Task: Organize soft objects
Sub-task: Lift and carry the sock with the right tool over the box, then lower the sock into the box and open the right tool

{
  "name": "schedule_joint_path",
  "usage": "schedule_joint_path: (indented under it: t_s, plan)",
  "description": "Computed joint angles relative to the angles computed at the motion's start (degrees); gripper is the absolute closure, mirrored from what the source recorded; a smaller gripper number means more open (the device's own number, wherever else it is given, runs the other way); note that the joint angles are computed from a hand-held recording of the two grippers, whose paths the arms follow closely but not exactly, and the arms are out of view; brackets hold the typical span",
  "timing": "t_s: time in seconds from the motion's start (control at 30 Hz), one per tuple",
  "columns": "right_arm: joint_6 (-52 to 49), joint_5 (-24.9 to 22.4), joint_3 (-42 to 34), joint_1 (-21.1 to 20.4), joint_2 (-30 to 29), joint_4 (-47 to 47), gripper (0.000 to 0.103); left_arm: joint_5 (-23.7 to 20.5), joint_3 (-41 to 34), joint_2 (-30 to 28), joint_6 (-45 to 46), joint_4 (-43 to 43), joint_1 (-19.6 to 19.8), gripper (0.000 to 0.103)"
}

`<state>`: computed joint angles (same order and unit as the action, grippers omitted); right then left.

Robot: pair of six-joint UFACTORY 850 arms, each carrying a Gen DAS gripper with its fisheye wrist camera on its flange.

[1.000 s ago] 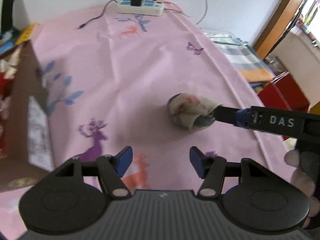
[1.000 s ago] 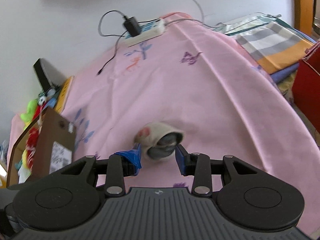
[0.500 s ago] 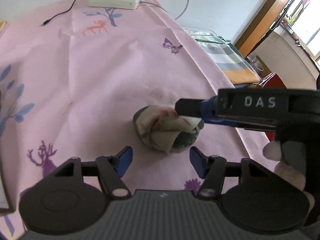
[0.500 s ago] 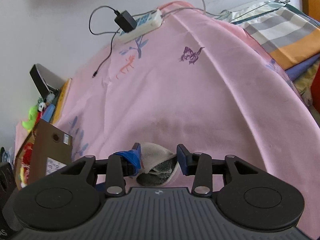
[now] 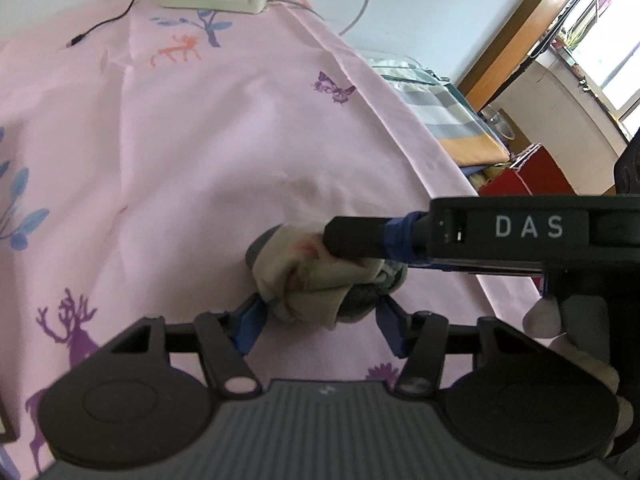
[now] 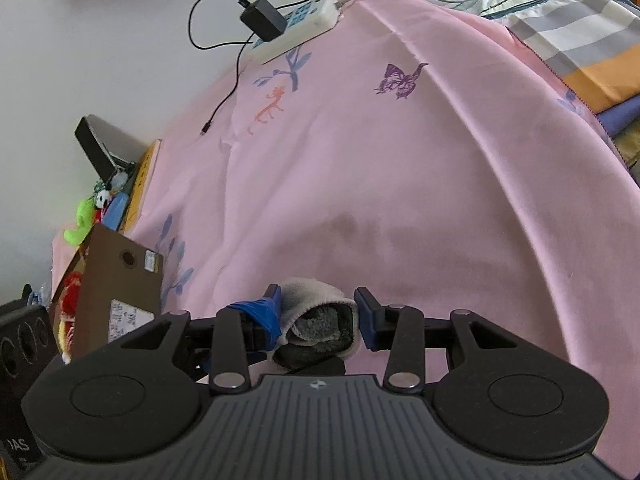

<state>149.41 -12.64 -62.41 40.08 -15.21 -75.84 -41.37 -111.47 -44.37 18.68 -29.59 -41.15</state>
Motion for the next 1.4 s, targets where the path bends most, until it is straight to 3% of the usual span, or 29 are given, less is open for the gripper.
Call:
schedule_joint_path:
  t_s: [0.4,0.67,0.8,1.0,1.17,1.4]
  plan:
    - [9.3,-2.7,-5.4,4.2,-0.4,-10.0,0.078,11.4,16.5,14.6,7.8,-1.5,2.2,0.046]
    - [15.1,-4.6,-15.8,6.6,-5.7,-20.5,0.079,18.4,24.2,23.5,13.7,-4.4,6.9,0.046]
    - [14.6,-4.5,-23.2,7.0,-10.4,-22.5,0.078,20.2,25.3,25.4,16.5,-5.4,9.9,0.046]
    - [2.2,-5.8,-36.6,7.4,-19.3,-15.1,0.078,20.3,22.8,24.0,20.9,-6.9,14.4,0.046]
    - [-16.0,-7.9,-47.7,7.3,-26.6,0.4,0.078,17.1,17.4,19.3,21.8,-5.9,17.4,0.046]
    - [-43.6,-18.0,-65.3,7.9,-37.8,22.3,0.078,11.7,11.4,13.1,20.2,-3.2,19.6,0.045]
